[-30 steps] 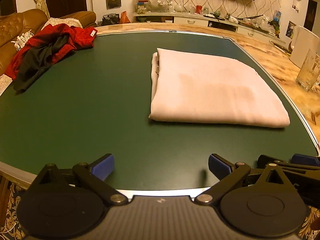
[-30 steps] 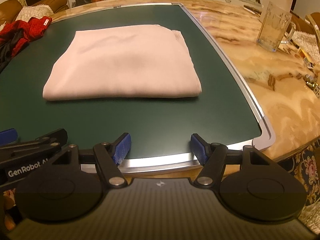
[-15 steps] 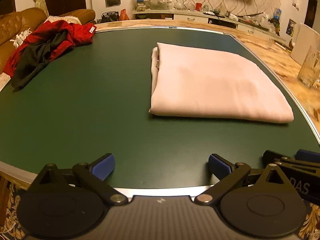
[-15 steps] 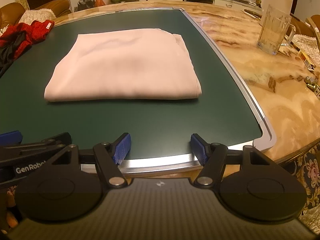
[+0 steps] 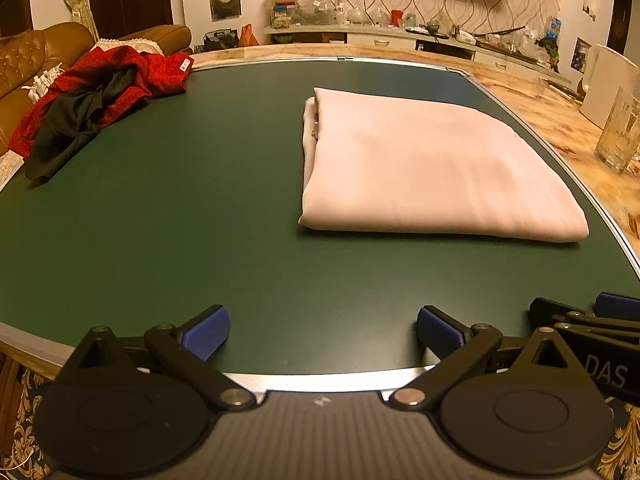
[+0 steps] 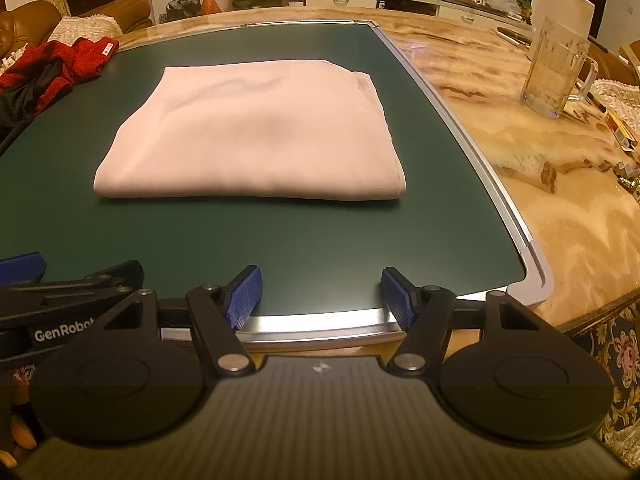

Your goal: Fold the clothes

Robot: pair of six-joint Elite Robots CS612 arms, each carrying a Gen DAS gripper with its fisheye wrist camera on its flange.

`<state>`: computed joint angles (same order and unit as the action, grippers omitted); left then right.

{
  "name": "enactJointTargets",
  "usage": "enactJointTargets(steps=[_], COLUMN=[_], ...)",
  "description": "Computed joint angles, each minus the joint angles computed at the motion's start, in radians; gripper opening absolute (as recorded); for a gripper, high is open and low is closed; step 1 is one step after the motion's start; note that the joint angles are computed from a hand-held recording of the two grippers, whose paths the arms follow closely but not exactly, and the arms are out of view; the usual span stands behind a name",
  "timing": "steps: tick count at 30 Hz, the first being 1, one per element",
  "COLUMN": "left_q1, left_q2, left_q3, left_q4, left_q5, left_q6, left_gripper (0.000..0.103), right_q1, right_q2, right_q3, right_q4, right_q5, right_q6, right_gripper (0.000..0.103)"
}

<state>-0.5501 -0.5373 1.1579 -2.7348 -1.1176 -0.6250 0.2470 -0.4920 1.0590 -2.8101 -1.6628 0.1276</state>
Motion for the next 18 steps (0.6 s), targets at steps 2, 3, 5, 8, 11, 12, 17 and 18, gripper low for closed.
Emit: enactJointTargets(steps=[2,3,5,8,11,12,17,18], left_q1=[0.000,0.000,-0.001,-0.003,-0.002,-0.002,-0.002,-0.002], left_q2=[0.001,0.001,0.002,0.002,0.002,0.001,0.000,0.000], left_q3=[0.002,0.002,0.005,0.009,0.009,0.009,0.008,0.008], left_q4=[-0.007,-0.010,-0.018,-0.032,-0.030,-0.028,-0.020,-0.017], left_q5=[0.003,0.005,0.009,0.017,0.019,0.018,0.017,0.016], left_q6=[0.002,0.002,0.003,0.005,0.003,0.001,-0.003,-0.004], left_gripper=[0.103,0.103,0.103,0.103,0.103,0.103,0.103,0.103], right_q1=[0.000,0.001,0.001,-0.001,-0.002,-0.002,-0.002,-0.002], right_q2=[0.001,0.001,0.002,0.004,0.004,0.003,0.003,0.003], right_q3=[0.002,0.003,0.004,0.004,0.007,0.008,0.008,0.009], right_q4=[-0.008,-0.013,-0.018,-0.018,-0.025,-0.025,-0.025,-0.027], right_q5=[0.000,-0.001,-0.011,-0.018,-0.016,-0.015,-0.015,-0.016], right_q6=[-0.001,-0.001,0.008,0.023,0.015,0.017,0.017,0.017], right_gripper=[0.075,0.075,0.082,0.089,0.090,0.090,0.090,0.090])
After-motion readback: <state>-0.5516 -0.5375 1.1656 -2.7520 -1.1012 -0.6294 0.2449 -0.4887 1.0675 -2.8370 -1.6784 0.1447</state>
